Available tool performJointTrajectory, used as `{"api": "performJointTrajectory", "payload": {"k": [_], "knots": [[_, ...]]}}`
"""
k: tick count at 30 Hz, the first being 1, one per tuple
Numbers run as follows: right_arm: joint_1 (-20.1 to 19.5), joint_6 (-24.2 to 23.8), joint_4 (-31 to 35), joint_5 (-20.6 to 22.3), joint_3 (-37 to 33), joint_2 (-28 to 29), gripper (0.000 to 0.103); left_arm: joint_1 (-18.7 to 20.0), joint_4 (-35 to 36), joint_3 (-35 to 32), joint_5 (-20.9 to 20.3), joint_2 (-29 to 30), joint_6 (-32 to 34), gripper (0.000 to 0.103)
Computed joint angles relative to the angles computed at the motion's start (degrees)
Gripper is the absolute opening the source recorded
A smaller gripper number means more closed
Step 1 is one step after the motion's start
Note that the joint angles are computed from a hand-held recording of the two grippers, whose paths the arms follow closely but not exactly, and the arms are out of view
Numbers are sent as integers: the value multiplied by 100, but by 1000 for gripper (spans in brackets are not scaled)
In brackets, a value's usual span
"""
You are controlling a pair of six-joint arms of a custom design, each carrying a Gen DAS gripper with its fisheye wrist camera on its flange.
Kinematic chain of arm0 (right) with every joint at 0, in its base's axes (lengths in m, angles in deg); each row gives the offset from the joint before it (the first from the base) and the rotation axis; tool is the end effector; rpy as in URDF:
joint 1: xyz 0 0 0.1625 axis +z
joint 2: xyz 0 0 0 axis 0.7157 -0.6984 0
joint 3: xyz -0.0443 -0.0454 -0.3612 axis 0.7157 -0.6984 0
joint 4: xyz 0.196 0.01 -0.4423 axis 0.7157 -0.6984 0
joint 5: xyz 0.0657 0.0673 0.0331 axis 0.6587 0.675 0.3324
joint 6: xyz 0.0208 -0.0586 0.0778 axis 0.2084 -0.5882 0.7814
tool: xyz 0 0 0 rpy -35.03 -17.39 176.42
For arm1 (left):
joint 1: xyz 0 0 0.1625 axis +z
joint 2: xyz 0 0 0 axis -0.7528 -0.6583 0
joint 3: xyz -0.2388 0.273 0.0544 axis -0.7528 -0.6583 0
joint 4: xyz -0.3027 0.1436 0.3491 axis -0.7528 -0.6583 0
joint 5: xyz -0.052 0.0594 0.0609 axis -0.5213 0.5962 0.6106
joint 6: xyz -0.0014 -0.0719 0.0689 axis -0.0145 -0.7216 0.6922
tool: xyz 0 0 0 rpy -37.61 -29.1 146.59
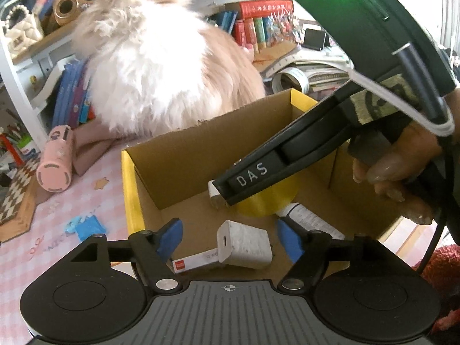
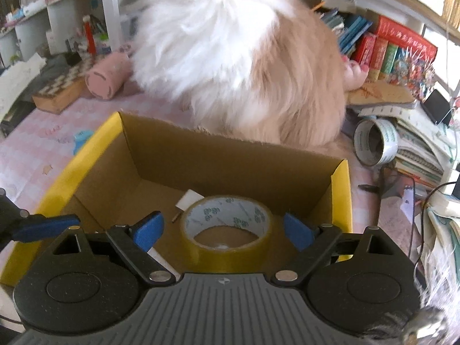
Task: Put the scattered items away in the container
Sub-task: 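Lower into the box and open the left tool while the right tool releases the tape roll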
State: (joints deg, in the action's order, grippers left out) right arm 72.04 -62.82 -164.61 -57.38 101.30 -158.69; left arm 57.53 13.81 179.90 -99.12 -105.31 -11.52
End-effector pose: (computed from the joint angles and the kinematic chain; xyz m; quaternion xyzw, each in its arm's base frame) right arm 0.3132 -0.3938 0.1162 0.4560 -0.8461 0.1814 0.2078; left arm -0.2500 -0.2524 0.1783 0.1531 0.8198 -0.3500 0.4266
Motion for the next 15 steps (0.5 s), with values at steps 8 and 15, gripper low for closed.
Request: {"api": "performJointTrajectory", "payload": {"k": [8,15], "knots": [[117,-3,-501,101,496,-541,90,-412,824,9,-10,-180,-855,76],[231,221,-912,146,931,-1040,90,-933,1529,27,-196,-364,-1640,77]]}}
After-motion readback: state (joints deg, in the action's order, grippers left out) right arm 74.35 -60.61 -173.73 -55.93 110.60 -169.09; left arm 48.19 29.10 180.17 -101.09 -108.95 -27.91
